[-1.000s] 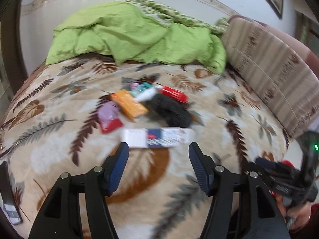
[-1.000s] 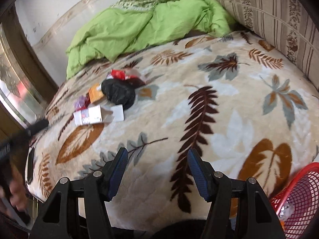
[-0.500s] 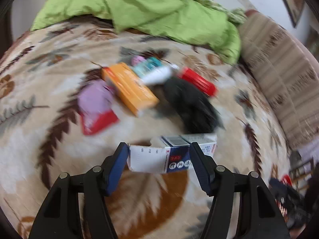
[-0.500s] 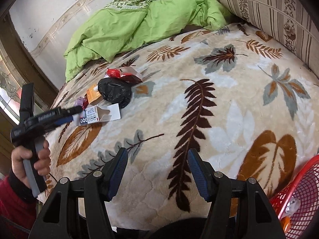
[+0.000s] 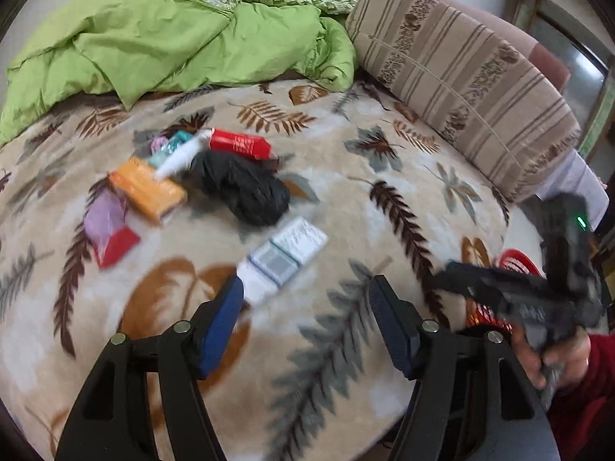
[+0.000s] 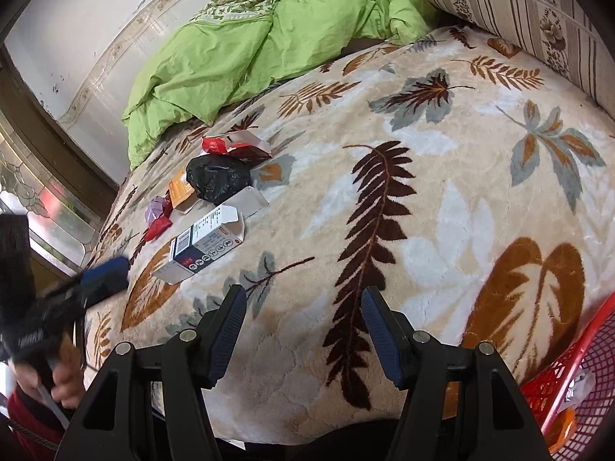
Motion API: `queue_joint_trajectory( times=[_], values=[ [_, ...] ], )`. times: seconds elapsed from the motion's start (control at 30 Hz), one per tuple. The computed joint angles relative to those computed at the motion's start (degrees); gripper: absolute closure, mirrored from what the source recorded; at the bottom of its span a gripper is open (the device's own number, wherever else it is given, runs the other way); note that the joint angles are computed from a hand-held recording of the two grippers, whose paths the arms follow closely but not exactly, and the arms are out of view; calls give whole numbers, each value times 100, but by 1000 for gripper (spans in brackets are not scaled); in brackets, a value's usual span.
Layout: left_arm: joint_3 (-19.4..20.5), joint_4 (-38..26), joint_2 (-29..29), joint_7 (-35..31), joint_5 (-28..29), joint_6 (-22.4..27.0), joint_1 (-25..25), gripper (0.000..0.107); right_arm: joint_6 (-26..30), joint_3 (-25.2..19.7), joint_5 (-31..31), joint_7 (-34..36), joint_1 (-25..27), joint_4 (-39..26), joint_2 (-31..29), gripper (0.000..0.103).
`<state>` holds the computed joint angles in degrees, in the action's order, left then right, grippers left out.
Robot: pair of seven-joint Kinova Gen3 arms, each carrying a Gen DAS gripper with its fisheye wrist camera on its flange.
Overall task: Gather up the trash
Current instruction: 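Close the left tool on the white barcoded medicine box, then grasp the black plastic bag with the right tool while the left tool lifts the box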
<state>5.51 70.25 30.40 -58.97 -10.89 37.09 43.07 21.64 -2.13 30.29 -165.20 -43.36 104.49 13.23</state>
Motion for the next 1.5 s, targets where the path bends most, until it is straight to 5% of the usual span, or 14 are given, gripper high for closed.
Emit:
queue_joint_trajectory(
  times=[0.2,0.3,0.63,0.8,1.0,1.13,1.33,1.43,1.5],
  values=[
    [356,-1494,950,-983,342,1245,-357,39,-64,44,157,-217,-39,97,-55,37],
    [-101,-1865,1157,-958,123,1518,45,39,-137,9,75,-187,37,141,-71,37],
    [-435,-2692,1721,-421,-307,2188,469,66,-96,9,13,-78,26,95,-55,37],
    [-156,-2069,1473,642,-1159,1857,474,69,-109,-19,-61,-39,80,107,-58,37],
    [-953,-559,657,2040,-1197,700,955,74,-14,-61,-116,97,103,33,-25,37],
    [-1760,123,309,2972,-1556,526,1669,74,183,-334,-608,746,389,-180,69,37],
    [-2396,762,81,4371,-2101,445,2184,74,482,-223,-984,1850,278,-821,352,37],
    [-2114,933,21,5039,-2574,531,2003,74,661,-665,-1252,2549,683,-1428,661,37],
    [-1822,1011,-2,5474,-2955,653,1826,74,715,-835,-1334,3015,797,-1903,947,28]
  ],
)
